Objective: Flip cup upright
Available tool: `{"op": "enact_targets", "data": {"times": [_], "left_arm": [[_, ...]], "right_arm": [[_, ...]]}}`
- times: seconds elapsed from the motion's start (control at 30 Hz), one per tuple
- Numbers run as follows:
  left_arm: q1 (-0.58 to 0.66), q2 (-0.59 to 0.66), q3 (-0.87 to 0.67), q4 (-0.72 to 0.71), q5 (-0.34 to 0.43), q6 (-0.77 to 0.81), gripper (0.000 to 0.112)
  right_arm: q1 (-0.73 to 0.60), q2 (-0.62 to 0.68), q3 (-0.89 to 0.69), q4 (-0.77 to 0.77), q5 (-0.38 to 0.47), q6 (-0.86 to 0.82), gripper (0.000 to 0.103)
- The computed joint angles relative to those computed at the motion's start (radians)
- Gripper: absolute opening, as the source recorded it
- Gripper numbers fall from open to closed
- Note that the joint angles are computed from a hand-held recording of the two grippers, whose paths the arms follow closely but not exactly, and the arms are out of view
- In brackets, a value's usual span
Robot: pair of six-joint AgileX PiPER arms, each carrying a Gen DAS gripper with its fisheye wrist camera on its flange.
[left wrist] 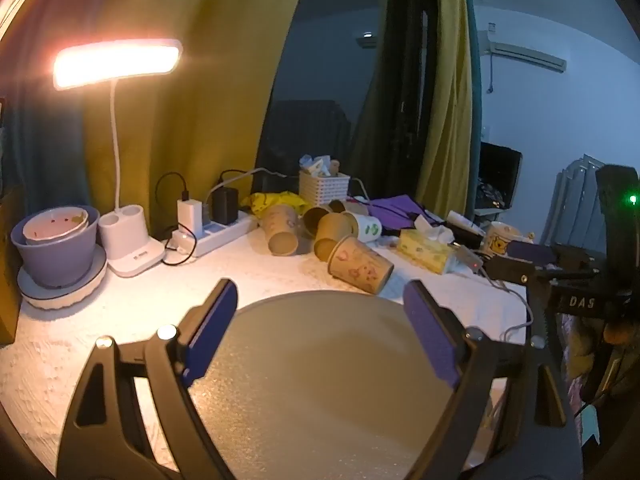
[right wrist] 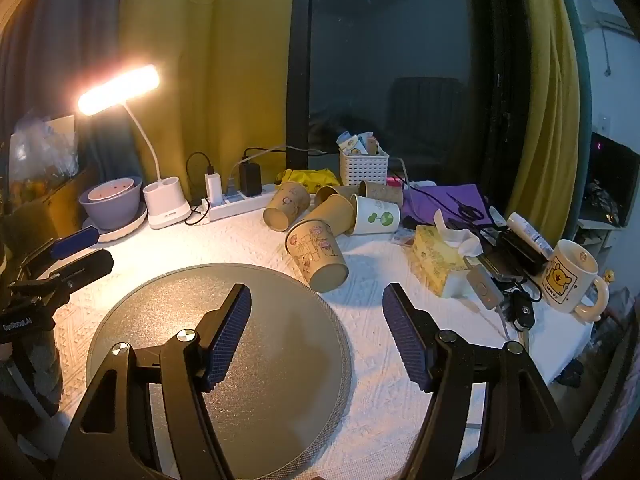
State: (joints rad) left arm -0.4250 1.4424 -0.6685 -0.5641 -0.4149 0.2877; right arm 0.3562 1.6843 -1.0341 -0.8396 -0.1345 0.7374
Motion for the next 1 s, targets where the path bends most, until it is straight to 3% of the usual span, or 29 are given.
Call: {"op": "enact_targets", "data": {"times": [0.63,0.87,1.0], "left_arm": [[-0.011,-0.004,-0.004,0.0,0.003,0.001,0.086],[-0.02,-0.002,0.007,-0.009,-0.025,0.0,0.086],[-0.013,0.002,0.023,0.056,-0.071,-0.05,0.086]], "right_arm": [[-0.004,0.0,0.001,-0.007,-0.003,0.008,0.071],[-0.001,0.0,-0.001,0.007,0.001,-0.005,0.071],[0.0,0.0,0.0,0.014,0.001,-0.011,0.071]]}}
